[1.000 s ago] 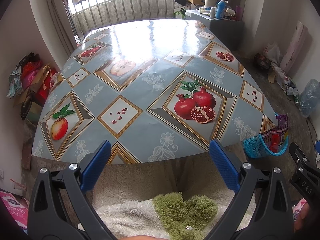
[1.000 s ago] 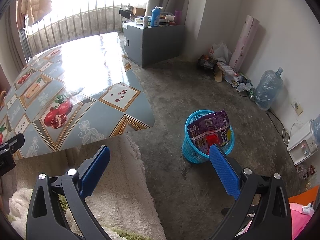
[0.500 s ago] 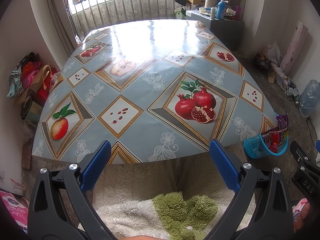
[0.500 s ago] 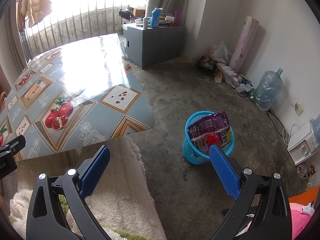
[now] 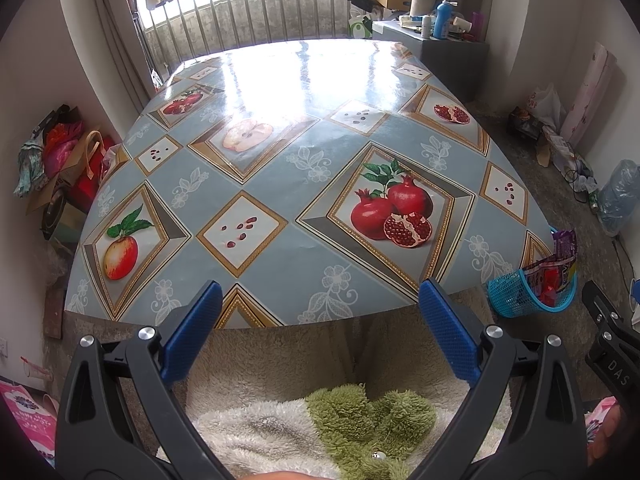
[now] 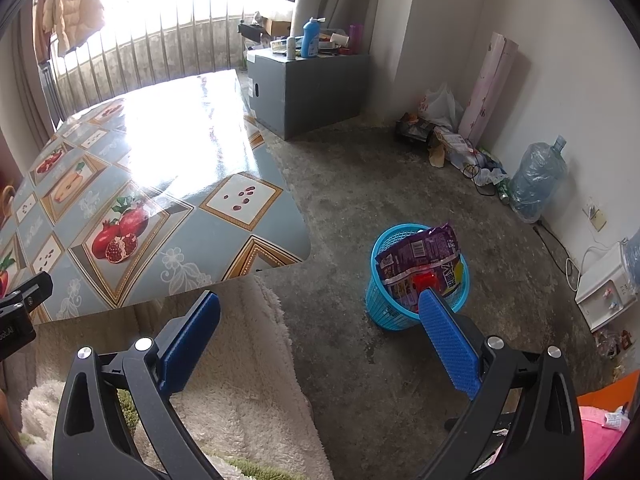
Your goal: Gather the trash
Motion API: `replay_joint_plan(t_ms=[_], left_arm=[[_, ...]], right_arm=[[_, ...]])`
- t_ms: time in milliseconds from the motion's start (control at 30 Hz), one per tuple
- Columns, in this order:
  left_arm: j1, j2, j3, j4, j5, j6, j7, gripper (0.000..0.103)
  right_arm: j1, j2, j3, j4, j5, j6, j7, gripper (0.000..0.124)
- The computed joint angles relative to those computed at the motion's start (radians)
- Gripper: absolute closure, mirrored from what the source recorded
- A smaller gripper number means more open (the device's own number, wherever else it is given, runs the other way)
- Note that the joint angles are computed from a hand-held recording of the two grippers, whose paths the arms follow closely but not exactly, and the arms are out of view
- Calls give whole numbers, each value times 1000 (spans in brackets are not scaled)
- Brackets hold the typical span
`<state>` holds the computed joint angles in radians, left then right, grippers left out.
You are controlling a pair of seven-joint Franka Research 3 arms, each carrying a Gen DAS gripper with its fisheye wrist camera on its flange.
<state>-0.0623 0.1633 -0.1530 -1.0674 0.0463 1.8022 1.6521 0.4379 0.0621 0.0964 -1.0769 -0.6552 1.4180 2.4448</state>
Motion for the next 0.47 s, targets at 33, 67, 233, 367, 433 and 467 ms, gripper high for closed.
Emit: replay_joint_plan(t_ms=[33,67,233,367,433,467], left_arm=[[0,0,0,0,0,0,0,9],[0,0,0,0,0,0,0,9],[0,0,0,0,0,-1,0,9],[-1,4,-1,9,1,-6,0,9],[-2,3,-1,7,2,-5,-1,9],[-2,3,-1,7,2,-5,-2,9]], right_arm=[[0,-2,0,-2,0,0,1,27],[0,-1,0,-2,0,1,1,27],[1,-2,-1,0,-3,2,5,27],[0,-2,0,-1,-3,3,7,27],[-1,-1,0,1,-2,5,6,27],[-1,0,0,2,-2,3,5,27]])
